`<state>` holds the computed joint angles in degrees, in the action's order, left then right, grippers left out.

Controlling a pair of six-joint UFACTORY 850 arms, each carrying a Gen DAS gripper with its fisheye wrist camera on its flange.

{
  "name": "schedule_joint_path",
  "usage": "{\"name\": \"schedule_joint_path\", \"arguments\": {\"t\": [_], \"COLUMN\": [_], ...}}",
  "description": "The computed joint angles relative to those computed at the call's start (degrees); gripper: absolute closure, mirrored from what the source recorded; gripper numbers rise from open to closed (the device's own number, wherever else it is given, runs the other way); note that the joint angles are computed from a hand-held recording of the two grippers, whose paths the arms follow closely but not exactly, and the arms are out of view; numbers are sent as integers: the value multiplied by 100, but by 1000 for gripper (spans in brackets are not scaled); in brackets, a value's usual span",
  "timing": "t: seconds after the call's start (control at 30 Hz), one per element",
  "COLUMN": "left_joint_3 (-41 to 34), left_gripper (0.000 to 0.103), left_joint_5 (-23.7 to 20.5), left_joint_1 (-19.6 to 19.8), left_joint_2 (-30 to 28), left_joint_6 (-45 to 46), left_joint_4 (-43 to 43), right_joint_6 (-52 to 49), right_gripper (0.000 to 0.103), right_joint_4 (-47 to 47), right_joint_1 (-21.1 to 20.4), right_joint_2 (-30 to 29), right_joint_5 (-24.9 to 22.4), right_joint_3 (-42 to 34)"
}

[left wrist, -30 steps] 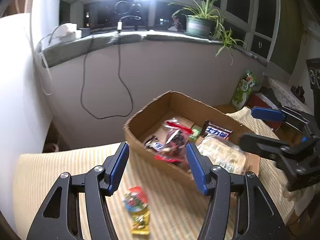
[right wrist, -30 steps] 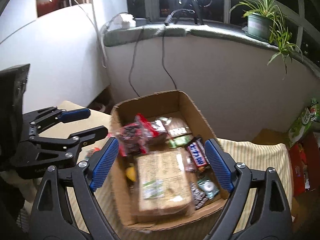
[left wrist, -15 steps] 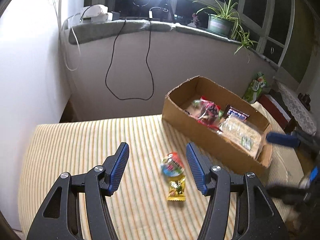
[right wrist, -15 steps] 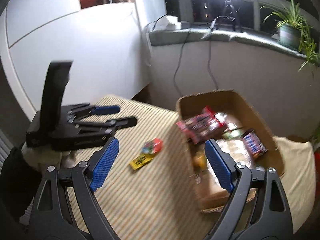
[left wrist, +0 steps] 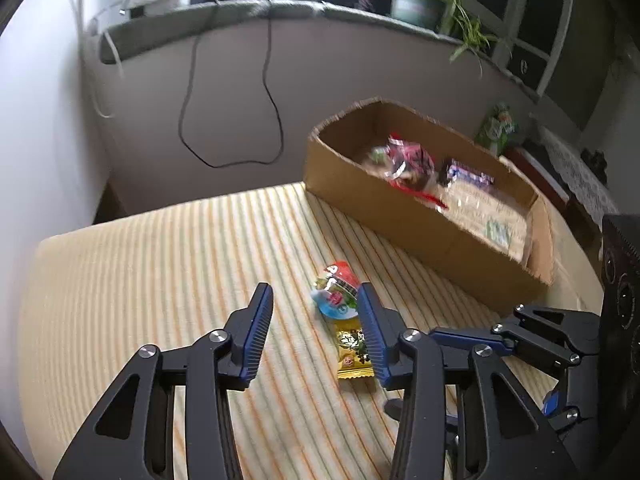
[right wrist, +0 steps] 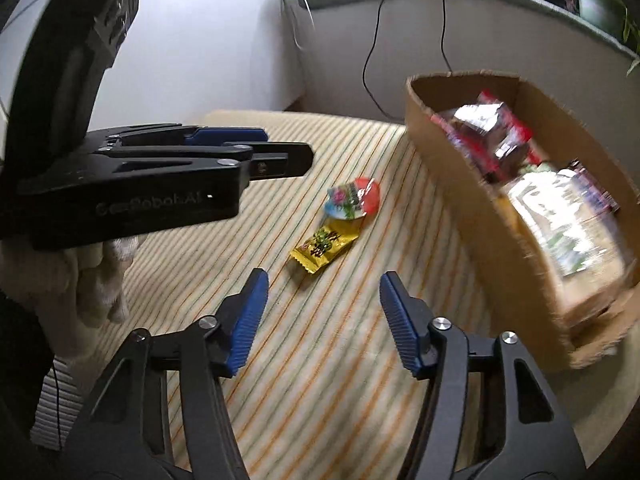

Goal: Organize snacks
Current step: 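Grasp the round red-wrapped candy with the left tool while the right tool grasps the yellow candy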

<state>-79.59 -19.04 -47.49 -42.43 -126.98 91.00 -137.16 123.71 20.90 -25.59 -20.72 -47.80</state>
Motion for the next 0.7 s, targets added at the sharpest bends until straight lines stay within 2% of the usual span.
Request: {"name": "schedule_joint_path", "arguments": {"t": [0.1,0.4,0.63,0.7], "left_joint_3": [-194,-496,-562,-554], "left_gripper": [62,62,62,67], "left_joint_5": [178,598,656,647], "left_joint_1": [48,176,225,228], "left_joint_2": [-173,-468,-542,-543], "left_joint_6": [321,430,686,519], "left_joint_4": [-200,-104,-240,-67], "right_joint_6": [-118,-446,-388,-566], "right_gripper": [50,57,60,60], "right_joint_4": [275,820,785,952], "right_joint_1": [67,129,172,227], "right_joint_2": [-109,-289,-360,-400], "right_joint_5": [87,215,265,313], "right_joint_3": [-78,-208,-298,-348]}}
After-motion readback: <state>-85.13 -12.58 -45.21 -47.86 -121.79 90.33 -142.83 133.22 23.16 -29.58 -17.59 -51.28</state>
